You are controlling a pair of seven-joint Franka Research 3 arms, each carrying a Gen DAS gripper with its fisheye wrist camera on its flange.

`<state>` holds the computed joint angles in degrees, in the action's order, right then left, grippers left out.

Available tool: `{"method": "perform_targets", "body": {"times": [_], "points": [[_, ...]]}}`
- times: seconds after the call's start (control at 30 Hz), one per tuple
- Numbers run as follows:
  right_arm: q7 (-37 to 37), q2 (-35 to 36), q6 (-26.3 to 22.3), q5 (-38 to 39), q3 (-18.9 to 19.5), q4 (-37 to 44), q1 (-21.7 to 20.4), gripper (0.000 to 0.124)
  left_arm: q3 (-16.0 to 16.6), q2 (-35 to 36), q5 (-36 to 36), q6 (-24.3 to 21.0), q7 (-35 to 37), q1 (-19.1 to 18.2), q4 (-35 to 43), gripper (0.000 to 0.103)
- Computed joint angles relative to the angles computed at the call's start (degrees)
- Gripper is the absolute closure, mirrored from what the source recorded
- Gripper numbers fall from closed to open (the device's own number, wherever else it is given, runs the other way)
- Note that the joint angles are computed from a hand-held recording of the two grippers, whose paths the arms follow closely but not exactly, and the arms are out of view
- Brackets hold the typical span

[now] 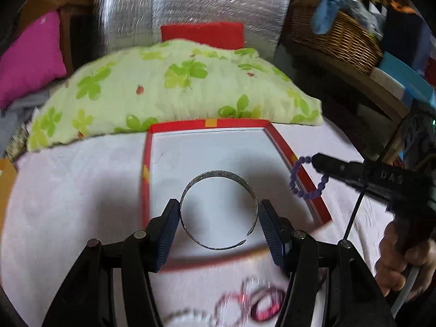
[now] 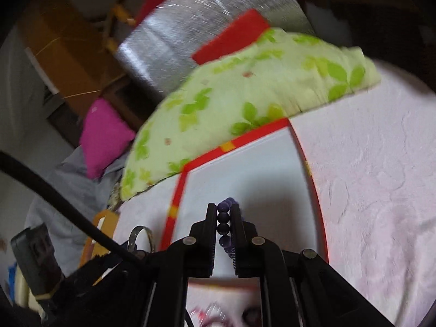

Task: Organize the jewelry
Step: 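Carry the silver bangle into the red box with the left tool while the right tool carries the purple bracelet, then open both tools and lift them away from the red box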

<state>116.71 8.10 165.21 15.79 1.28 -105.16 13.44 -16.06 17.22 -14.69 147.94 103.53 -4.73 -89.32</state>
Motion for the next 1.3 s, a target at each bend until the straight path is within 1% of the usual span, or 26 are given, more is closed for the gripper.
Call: {"method": "perform_targets", "body": {"times": [0.07,0.1,0.2,0.3,0.33,0.37,0.4,0.47,0.5,0.53,0.57,0.6,0.63,0.7,0.73,0.8,0.93,1.0,1.07,1.13,1.23,1.3], "points": [[-0.94,4.28,-1.74,2.17,0.12,4.42,-1.03,0.113,0.61,4.79,1.92,-2.75,-2.69,-1.19,5.83,0.042],[-0.89,5.96,-2.64,2.42,0.0,6.33,-1.22,0.113,0.69,6.52,2.92,-3.29,-3.27,-1.57,7.82,0.042],[-4.49,10.13,-4.6,6.41,1.59,10.89,-3.08,0.113,1.47,12.47,7.18,-5.72,-5.8,-3.38,15.23,0.042],[-4.69,13.98,-5.71,6.57,1.13,15.12,-2.87,0.113,1.72,18.14,9.55,-9.92,-8.17,-4.42,23.15,0.042],[-4.5,15.13,-6.12,6.62,0.96,16.42,-2.87,0.113,2.4,20.51,11.05,-12.63,-9.52,-5.34,26.99,0.042],[-4.36,15.39,-6.34,6.68,0.84,16.72,-2.86,0.111,2.72,21.8,12.04,-14.37,-10.35,-5.83,29.18,0.041],[-3.74,15.74,-6.66,6.49,0.5,17.15,-2.68,0.11,2.82,22.8,12.73,-15.53,-10.74,-6.12,30.84,0.041],[-0.85,16.09,-8.45,4.98,-0.99,17.84,-1.88,0.11,2.99,23.17,14.0,-15.62,-10.78,-6.37,31.32,0.042],[0.72,15.89,-8.65,3.88,-1.78,17.54,-1.35,0.106,3.19,22.77,14.66,-15.59,-10.96,-6.46,30.8,0.042],[1.95,15.49,-8.53,2.69,-2.42,17.02,-0.9,0.096,3.32,22.2,15.16,-15.92,-11.22,-6.48,30.14,0.042],[3.71,14.82,-8.43,0.81,-3.46,16.24,-0.08,0.09,3.07,21.8,15.05,-16.11,-11.22,-6.17,29.64,0.041],[4.6,14.08,-8.12,-0.39,-3.84,15.41,0.2,0.071,2.67,21.04,14.61,-16.0,-11.15,-5.69,28.61,0.041],[5.94,12.87,-6.62,-2.22,-4.57,13.75,0.97,0.064,2.35,19.93,14.22,-15.45,-11.02,-5.23,27.0,0.041],[9.85,10.48,-4.27,-7.81,-7.0,10.75,3.3,0.062,2.3,16.94,14.28,-13.67,-10.79,-4.63,22.75,0.041],[11.81,9.22,-4.23,-11.16,-8.16,9.58,4.43,0.062,2.4,14.98,14.45,-12.28,-10.8,-4.3,19.88,0.041],[14.99,7.04,-4.48,-16.42,-9.11,7.6,5.5,0.062,2.67,10.65,14.85,-9.28,-10.97,-3.56,13.46,0.041],[22.04,1.8,-5.15,-27.68,-9.97,2.69,7.04,0.062,3.96,2.9,17.68,-5.52,-11.86,-3.03,2.65,0.038],[24.18,-0.42,-5.38,-30.95,-9.11,0.7,6.73,0.062,5.06,-1.44,20.11,-3.11,-13.97,-3.04,-3.41,0.038],[27.13,-3.69,-5.36,-35.23,-8.13,-2.4,6.55,0.062,5.18,-6.65,19.94,-0.97,-14.5,-2.05,-10.36,0.038],[31.49,-7.48,-5.24,-40.53,-6.75,-6.15,6.23,0.062,5.52,-12.16,20.26,2.69,-14.78,-1.46,-18.11,0.037],[35.27,-11.89,-6.55,-46.14,-3.43,-10.5,5.2,0.062,6.32,-17.93,24.88,4.46,-17.83,-1.63,-25.62,0.037],[36.52,-14.8,-7.89,-48.47,-0.93,-13.44,4.41,0.062,6.62,-22.31,26.0,5.53,-18.42,-1.69,-30.64,0.037]]}}
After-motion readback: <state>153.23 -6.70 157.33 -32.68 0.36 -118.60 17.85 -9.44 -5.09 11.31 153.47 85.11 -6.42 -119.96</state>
